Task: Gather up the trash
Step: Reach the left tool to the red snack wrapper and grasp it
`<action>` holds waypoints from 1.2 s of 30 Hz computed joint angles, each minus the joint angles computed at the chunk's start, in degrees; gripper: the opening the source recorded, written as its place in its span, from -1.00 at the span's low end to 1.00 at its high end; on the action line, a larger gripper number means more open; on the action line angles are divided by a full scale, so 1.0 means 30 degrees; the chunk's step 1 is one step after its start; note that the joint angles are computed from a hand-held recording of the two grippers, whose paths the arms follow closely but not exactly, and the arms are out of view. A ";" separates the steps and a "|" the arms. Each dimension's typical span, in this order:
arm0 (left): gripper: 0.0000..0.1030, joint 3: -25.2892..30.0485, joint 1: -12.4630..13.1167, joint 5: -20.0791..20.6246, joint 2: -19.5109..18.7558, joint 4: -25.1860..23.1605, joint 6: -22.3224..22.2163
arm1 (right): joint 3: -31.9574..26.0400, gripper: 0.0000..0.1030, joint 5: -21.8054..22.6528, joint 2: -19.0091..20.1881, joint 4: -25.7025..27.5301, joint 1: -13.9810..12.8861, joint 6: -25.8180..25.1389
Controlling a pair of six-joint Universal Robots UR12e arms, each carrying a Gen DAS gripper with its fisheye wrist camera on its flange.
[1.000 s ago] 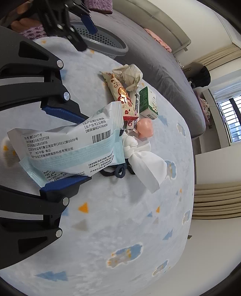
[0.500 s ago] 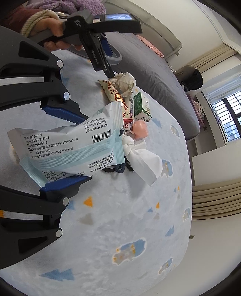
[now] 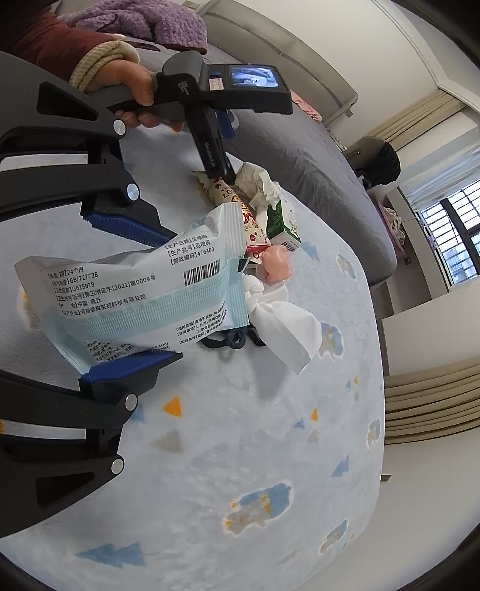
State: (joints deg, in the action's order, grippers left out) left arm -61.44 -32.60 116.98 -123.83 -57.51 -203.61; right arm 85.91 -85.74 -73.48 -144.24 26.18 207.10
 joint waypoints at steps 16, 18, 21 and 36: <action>0.79 -0.1473 -0.0962 -0.2490 0.1187 0.1210 0.1221 | 0.0412 0.04 -0.0139 -0.0368 -0.0682 -0.0178 0.0552; 0.79 -0.1576 -0.1056 -0.2528 0.1323 0.1366 0.1294 | 0.0461 0.04 -0.0155 -0.0410 -0.0744 -0.0198 0.0621; 0.79 -0.1591 -0.1130 -0.2789 0.1393 0.1621 0.1525 | 0.0523 0.04 -0.0150 -0.0451 -0.0849 -0.0234 0.0722; 0.78 0.0661 -0.1506 -0.3975 -0.0393 0.1078 0.3206 | 0.0896 0.04 0.0133 -0.0696 -0.1279 -0.0578 0.1355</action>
